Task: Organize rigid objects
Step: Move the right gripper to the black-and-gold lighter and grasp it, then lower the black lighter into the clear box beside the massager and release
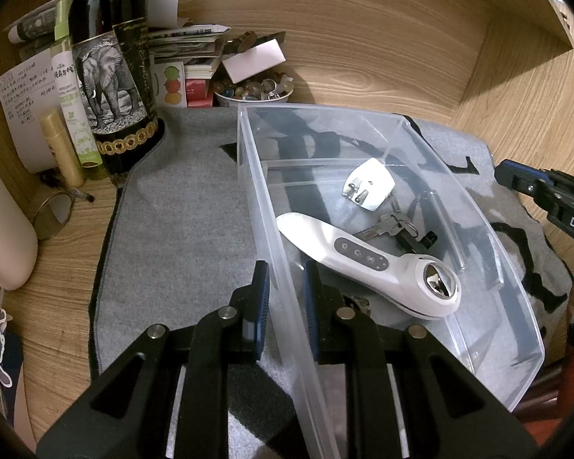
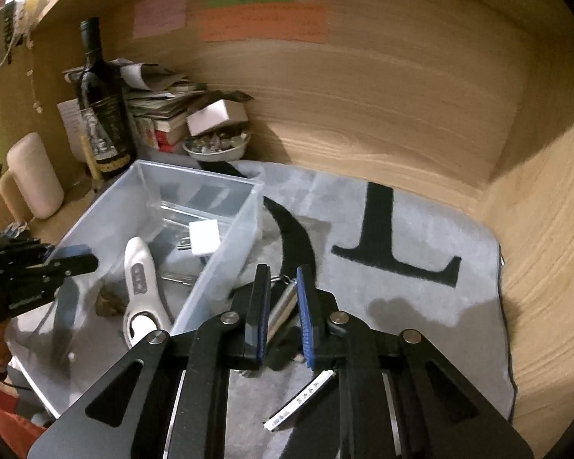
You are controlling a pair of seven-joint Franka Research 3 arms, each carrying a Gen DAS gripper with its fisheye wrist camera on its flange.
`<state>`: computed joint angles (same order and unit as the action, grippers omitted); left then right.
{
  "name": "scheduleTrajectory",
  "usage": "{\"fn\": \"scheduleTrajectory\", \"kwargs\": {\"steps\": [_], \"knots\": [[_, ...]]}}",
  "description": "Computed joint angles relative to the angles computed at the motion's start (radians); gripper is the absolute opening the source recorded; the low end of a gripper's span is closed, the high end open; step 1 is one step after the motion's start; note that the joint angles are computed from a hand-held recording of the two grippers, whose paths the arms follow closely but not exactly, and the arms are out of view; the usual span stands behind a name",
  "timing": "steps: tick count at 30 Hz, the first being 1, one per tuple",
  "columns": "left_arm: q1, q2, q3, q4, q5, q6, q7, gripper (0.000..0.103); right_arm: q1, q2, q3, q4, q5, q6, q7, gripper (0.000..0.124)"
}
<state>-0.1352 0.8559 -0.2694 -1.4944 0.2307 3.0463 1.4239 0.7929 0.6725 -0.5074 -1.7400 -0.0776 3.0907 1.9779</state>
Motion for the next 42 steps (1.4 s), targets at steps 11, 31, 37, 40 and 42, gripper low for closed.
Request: {"fn": "scheduleTrajectory", "kwargs": {"steps": [11, 31, 37, 40, 42], "knots": [[-0.001, -0.001, 0.000, -0.002, 0.001, -0.001, -0.001, 0.018, -0.103, -0.027, 0.124, -0.052, -0.040, -0.123, 0.074, 0.041], [-0.003, 0.003, 0.000, 0.004, 0.000, -0.010, 0.001, 0.018, -0.036, -0.035, 0.017, -0.093, -0.106, -0.022, 0.208, 0.021], [-0.005, 0.003, 0.002, 0.007, -0.001, -0.010, 0.000, 0.018, 0.033, -0.023, -0.055, -0.065, -0.075, 0.074, 0.160, 0.021], [-0.004, 0.004, 0.001, 0.007, -0.001, -0.010, 0.001, 0.018, 0.018, -0.009, -0.027, -0.024, -0.050, 0.104, 0.107, 0.021], [-0.004, 0.003, 0.001, 0.007, -0.001, -0.011, 0.001, 0.018, -0.016, 0.002, 0.018, 0.017, -0.040, 0.107, 0.057, 0.021]]}}
